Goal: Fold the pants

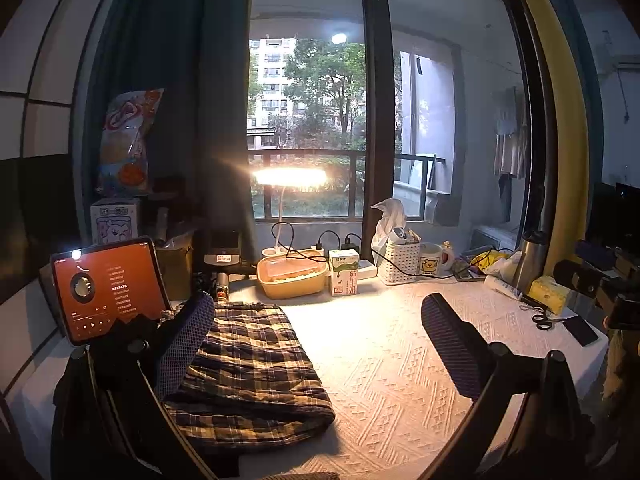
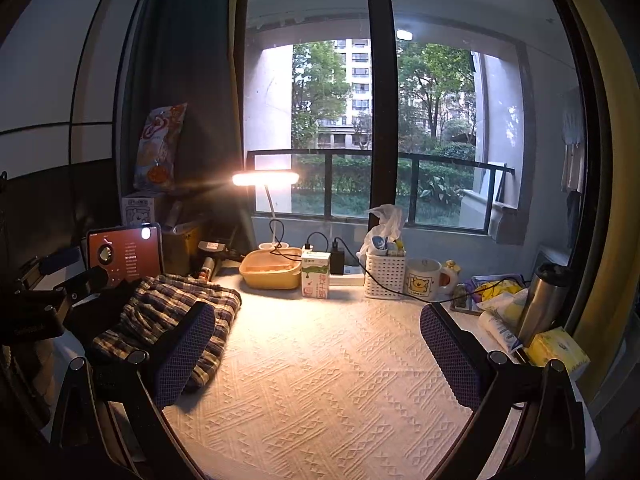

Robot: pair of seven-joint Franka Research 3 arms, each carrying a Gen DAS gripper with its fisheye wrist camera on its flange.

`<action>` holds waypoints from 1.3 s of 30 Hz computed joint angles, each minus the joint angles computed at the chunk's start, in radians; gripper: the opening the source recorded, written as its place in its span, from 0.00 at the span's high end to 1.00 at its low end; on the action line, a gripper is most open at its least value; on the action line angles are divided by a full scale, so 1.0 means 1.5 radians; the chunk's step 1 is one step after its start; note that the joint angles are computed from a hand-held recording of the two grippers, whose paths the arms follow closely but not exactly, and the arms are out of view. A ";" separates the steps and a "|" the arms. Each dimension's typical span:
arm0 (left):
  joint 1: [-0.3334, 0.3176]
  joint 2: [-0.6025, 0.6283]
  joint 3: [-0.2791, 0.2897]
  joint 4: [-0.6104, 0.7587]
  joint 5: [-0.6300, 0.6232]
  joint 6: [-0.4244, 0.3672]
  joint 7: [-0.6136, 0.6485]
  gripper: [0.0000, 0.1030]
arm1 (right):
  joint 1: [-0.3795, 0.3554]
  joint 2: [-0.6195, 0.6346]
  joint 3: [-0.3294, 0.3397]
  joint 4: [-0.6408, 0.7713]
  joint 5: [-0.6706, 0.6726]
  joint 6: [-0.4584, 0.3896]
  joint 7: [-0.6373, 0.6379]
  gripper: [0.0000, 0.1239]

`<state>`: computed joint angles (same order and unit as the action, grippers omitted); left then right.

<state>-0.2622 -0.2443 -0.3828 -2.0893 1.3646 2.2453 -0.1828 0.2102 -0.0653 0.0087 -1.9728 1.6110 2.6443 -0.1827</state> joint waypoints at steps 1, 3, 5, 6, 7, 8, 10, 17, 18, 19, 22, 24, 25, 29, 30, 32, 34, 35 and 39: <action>0.000 0.000 0.001 0.000 -0.001 0.001 0.001 0.01 | 0.000 0.000 0.000 0.000 0.000 0.000 0.000 0.17; 0.000 0.000 0.001 0.000 -0.001 0.002 0.002 0.01 | 0.000 0.000 0.000 0.000 -0.002 0.001 0.002 0.17; 0.000 0.000 0.000 0.000 -0.001 0.001 0.002 0.01 | -0.001 0.001 0.000 -0.001 -0.001 0.001 0.001 0.17; 0.000 0.000 0.000 0.001 -0.001 0.000 0.002 0.01 | -0.001 0.001 0.000 -0.001 -0.001 0.001 0.001 0.17; -0.001 0.000 0.000 0.001 -0.001 0.001 0.003 0.01 | -0.001 0.001 0.000 0.000 -0.001 0.001 0.000 0.17; -0.001 0.000 0.001 0.000 -0.002 0.002 0.004 0.01 | -0.001 0.001 -0.001 0.000 -0.001 0.000 0.000 0.17; -0.001 0.000 0.001 0.001 -0.003 0.004 0.006 0.01 | -0.001 0.001 0.000 0.000 -0.001 0.001 0.000 0.17; 0.001 -0.001 0.002 0.000 -0.003 0.008 0.007 0.01 | -0.002 0.002 -0.001 -0.001 -0.004 0.004 0.003 0.17; 0.001 0.000 0.002 0.000 -0.005 0.009 0.008 0.01 | -0.002 0.002 -0.001 -0.001 -0.002 0.004 0.001 0.17; 0.001 0.000 0.003 0.000 -0.007 0.011 0.011 0.01 | -0.003 0.002 -0.001 -0.002 0.001 0.003 -0.001 0.17; 0.001 0.001 0.002 0.001 -0.010 0.011 0.013 0.01 | -0.003 -0.001 -0.001 -0.003 0.005 0.003 -0.005 0.17; 0.001 0.000 0.002 0.001 -0.008 0.012 0.012 0.01 | -0.002 0.000 0.000 -0.002 0.006 0.005 -0.006 0.17; 0.001 0.001 0.002 0.001 -0.008 0.012 0.011 0.01 | -0.002 -0.001 0.000 -0.003 0.005 0.006 -0.006 0.17; 0.002 0.000 0.002 0.000 -0.009 0.013 0.012 0.01 | -0.002 -0.002 -0.001 -0.003 0.004 0.005 -0.005 0.17; 0.002 0.000 0.002 0.000 -0.009 0.012 0.011 0.01 | -0.002 -0.001 -0.001 -0.002 0.005 0.005 -0.006 0.17; 0.002 0.000 0.002 0.000 -0.009 0.014 0.010 0.01 | -0.002 -0.001 -0.001 -0.003 0.003 0.004 -0.004 0.17; 0.002 0.000 0.002 -0.001 -0.008 0.014 0.011 0.01 | -0.002 -0.001 -0.001 -0.002 0.004 0.005 -0.005 0.17; 0.002 0.000 0.002 -0.001 -0.008 0.015 0.010 0.01 | -0.002 -0.001 -0.001 -0.003 0.003 0.004 -0.005 0.17; 0.002 -0.001 0.002 -0.001 -0.008 0.014 0.010 0.01 | -0.002 -0.001 -0.001 -0.002 0.004 0.006 -0.005 0.17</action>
